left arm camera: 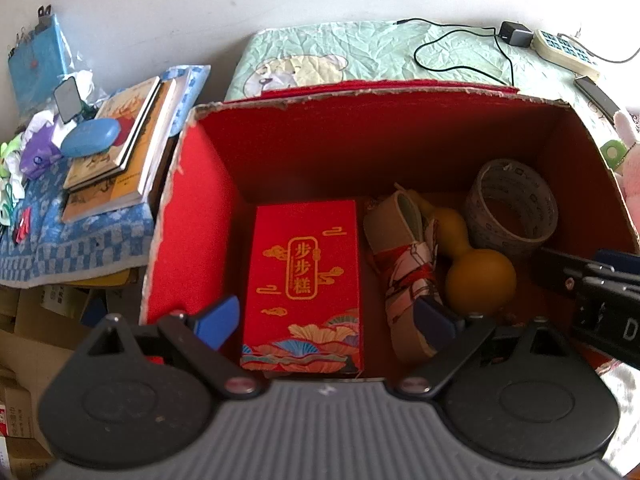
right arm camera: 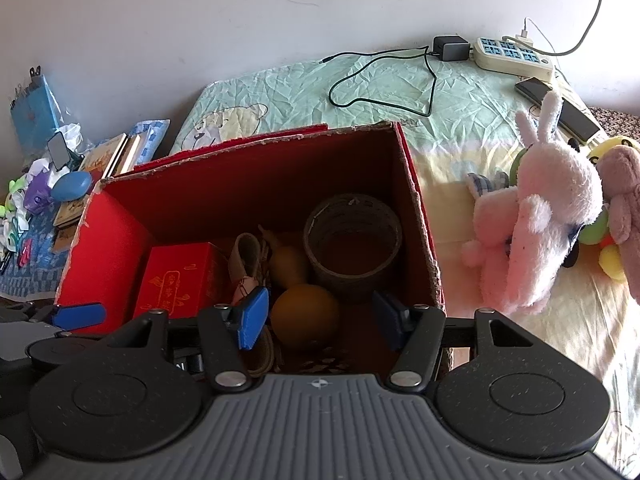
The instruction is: Organize objects
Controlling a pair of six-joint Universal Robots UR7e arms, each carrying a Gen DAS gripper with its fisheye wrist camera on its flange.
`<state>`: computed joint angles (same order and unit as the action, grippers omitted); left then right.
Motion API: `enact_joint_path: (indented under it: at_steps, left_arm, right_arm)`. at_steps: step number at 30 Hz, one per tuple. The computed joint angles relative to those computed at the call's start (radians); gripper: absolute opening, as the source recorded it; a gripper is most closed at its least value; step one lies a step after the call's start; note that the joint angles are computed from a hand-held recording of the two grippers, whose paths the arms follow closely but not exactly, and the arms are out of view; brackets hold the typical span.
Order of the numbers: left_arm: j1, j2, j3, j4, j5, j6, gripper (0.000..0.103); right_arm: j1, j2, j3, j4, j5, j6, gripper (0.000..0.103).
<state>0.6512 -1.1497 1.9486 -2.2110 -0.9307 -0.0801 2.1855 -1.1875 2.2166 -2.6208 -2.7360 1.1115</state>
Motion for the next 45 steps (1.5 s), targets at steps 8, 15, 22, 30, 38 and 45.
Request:
enact_joint_path:
  at_steps: [8,15,22,30,38,45]
  left_arm:
    - [-0.008,-0.009,0.008,-0.024,0.013,0.014,0.094]
    - [-0.02,-0.029,0.015,-0.046,0.036,0.037,0.094]
    - [-0.033,-0.044,0.006,-0.077,0.076,0.082,0.094]
    - [-0.05,-0.049,-0.039,-0.094,0.097,0.14,0.094]
    - [-0.07,-0.061,-0.062,-0.122,0.103,0.19,0.094]
    - [-0.072,-0.082,-0.036,-0.088,0.074,0.132,0.094]
  right_arm:
    - [0.009,0.008,0.001,-0.044,0.001,-0.028,0.061]
    - [0.022,-0.002,-0.002,-0.006,-0.004,-0.008,0.061]
    - [0.045,-0.017,-0.017,0.057,-0.042,0.002,0.061]
    - [0.07,-0.031,-0.031,0.092,-0.062,0.018,0.061]
    - [0.097,-0.042,-0.036,0.176,-0.086,0.087,0.061]
    - [0.105,-0.046,-0.029,0.233,-0.077,0.16,0.061]
